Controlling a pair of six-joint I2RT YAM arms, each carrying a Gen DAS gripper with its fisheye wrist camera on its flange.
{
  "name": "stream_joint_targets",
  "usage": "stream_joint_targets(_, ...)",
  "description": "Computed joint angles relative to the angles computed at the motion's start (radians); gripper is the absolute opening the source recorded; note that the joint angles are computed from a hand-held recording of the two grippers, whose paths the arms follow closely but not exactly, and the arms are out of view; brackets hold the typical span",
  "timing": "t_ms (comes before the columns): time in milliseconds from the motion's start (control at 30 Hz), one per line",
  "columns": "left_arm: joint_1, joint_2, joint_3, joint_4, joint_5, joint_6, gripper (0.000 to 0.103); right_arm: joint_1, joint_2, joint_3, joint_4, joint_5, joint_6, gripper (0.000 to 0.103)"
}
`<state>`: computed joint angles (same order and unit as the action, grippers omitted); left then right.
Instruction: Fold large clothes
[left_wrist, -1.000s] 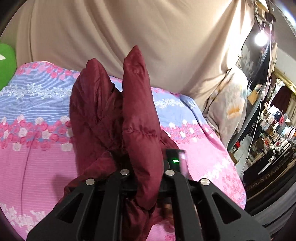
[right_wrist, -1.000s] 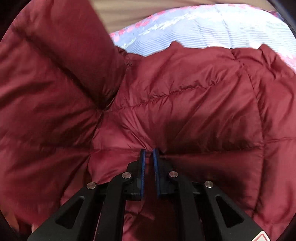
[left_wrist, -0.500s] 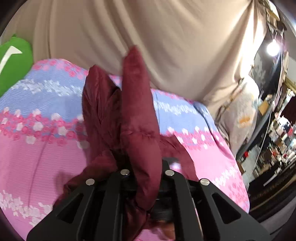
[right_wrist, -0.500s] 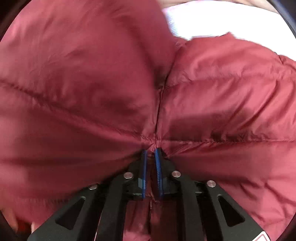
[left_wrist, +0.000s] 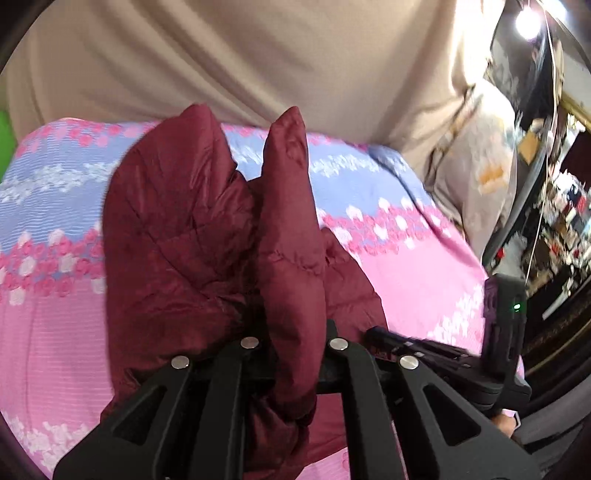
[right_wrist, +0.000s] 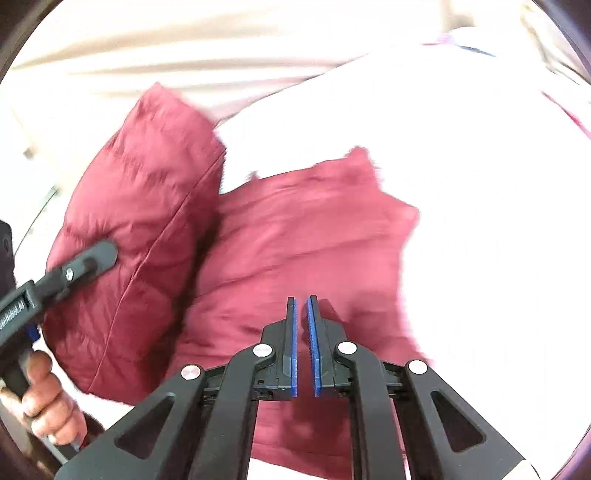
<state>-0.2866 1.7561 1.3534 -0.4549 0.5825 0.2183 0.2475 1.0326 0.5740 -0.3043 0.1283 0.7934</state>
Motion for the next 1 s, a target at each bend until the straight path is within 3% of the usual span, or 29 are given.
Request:
stream_joint_targets(67,-0.051,0.024,0.006,0.008,-0.047,0.001,0.006,0.001,0.051,-0.007,-0.003,0.013,0.005,0.010)
stream_joint_targets(133,-0.089,0.047,0.016,0.011,-0.082,-0.005,0.006,0.076,0.163,0.008,0.077,0.010,0.054,0.010)
stream_joint_targets(333,-0.187,0.097,0.028,0.039,-0.180,-0.017,0.006,0.071,0.346,0.077,0.201,-0.058,-0.015,0.009)
stream_joint_targets(400,-0.214,0.117,0.029,0.056,-0.213,-0.019,0.006,0.053,0.344,0.065,0.231,-0.089,-0.010,0.009)
stream_joint_targets(533,-0.245,0.165,0.052,0.048,-0.241,-0.015,0.006,-0.064,0.147,-0.064,0.224,-0.211,0.019,0.007)
stream_joint_targets(667,-0.292,0.182,0.012,0.101,-0.304,0.016,0.007,-0.089,-0.106,-0.106,0.064,-0.153,0.047,0.010)
stream_joint_targets(900,-0.394,0.182,-0.143,0.332,-0.493,0.061,0.008,-0.070,-0.249,-0.068,-0.070,-0.088,0.035,0.011)
stream_joint_targets(967,-0.416,0.145,-0.193,0.375,-0.522,0.086,0.016,-0.040,-0.317,-0.046,-0.151,-0.057,0.032,0.011)
stream_joint_targets(1000,-0.408,0.111,-0.207,0.350,-0.497,0.094,0.028,-0.046,-0.284,-0.013,-0.146,-0.053,0.011,0.012)
